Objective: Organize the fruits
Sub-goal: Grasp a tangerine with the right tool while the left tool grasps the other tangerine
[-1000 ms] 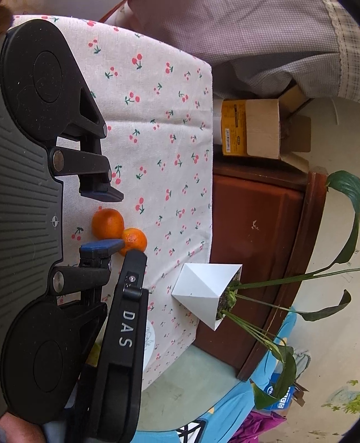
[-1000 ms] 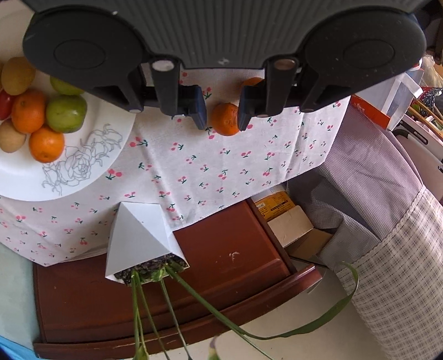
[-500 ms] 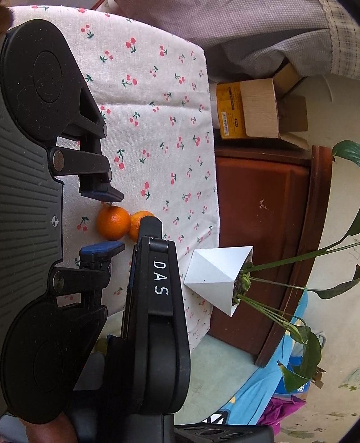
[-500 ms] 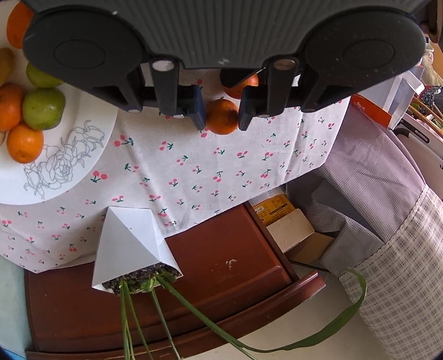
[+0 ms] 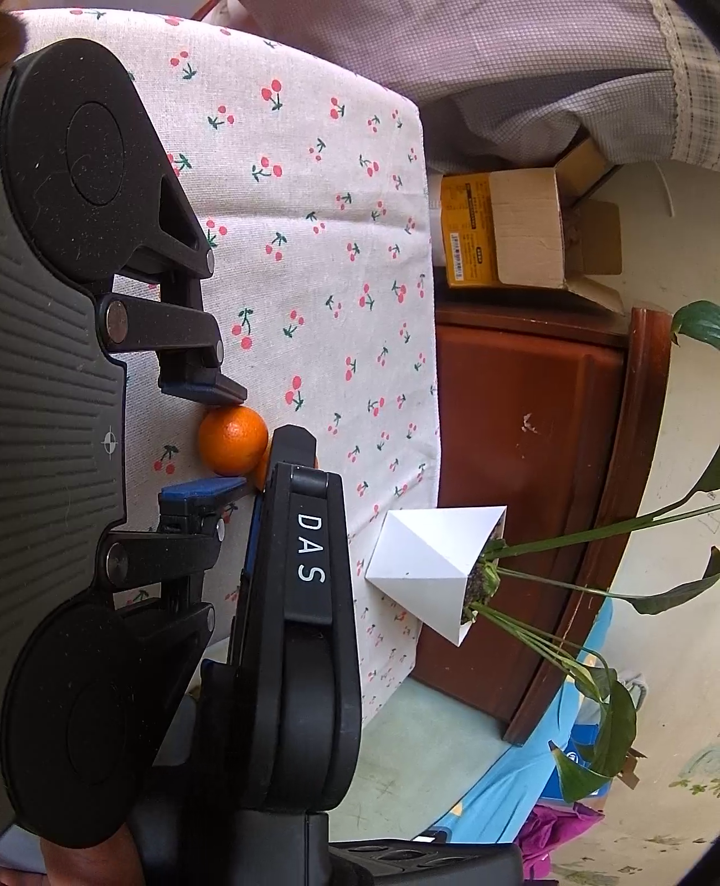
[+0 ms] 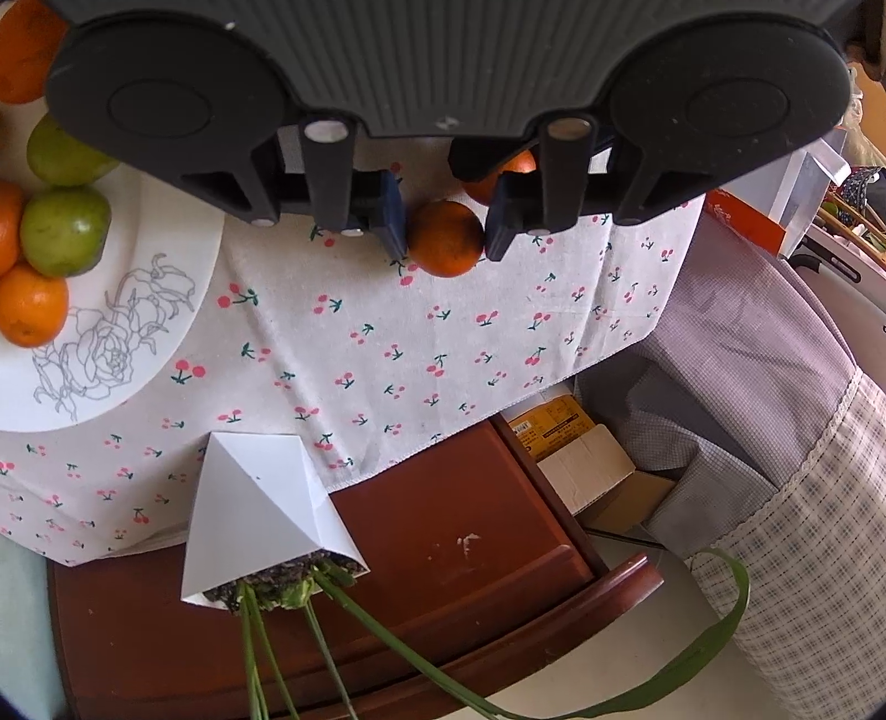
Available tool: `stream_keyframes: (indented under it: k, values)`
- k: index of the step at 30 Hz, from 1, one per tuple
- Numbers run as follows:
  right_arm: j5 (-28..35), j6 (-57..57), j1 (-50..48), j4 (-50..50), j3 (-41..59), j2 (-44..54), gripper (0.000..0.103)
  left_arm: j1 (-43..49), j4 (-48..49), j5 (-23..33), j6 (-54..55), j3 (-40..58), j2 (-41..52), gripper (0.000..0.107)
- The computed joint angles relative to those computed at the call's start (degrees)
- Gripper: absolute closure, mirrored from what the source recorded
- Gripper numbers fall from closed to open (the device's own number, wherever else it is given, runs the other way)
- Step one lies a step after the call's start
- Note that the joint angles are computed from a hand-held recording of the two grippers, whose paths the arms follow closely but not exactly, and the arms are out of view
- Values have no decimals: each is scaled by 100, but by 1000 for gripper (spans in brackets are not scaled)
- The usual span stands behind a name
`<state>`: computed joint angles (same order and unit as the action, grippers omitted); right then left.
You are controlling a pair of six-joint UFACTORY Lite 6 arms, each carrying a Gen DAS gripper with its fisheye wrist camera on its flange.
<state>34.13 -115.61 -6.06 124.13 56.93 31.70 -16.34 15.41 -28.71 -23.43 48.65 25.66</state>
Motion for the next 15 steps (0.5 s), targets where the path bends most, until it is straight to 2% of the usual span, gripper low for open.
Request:
stream_keyframes:
  k: [7, 15]
  values:
    - [8, 62, -103, 27, -113, -179, 74, 45, 293, 39, -430, 53, -153, 82]
    - [254, 470, -1149, -552, -555, -1234, 73, -283, 930, -37, -1167, 40, -539, 82]
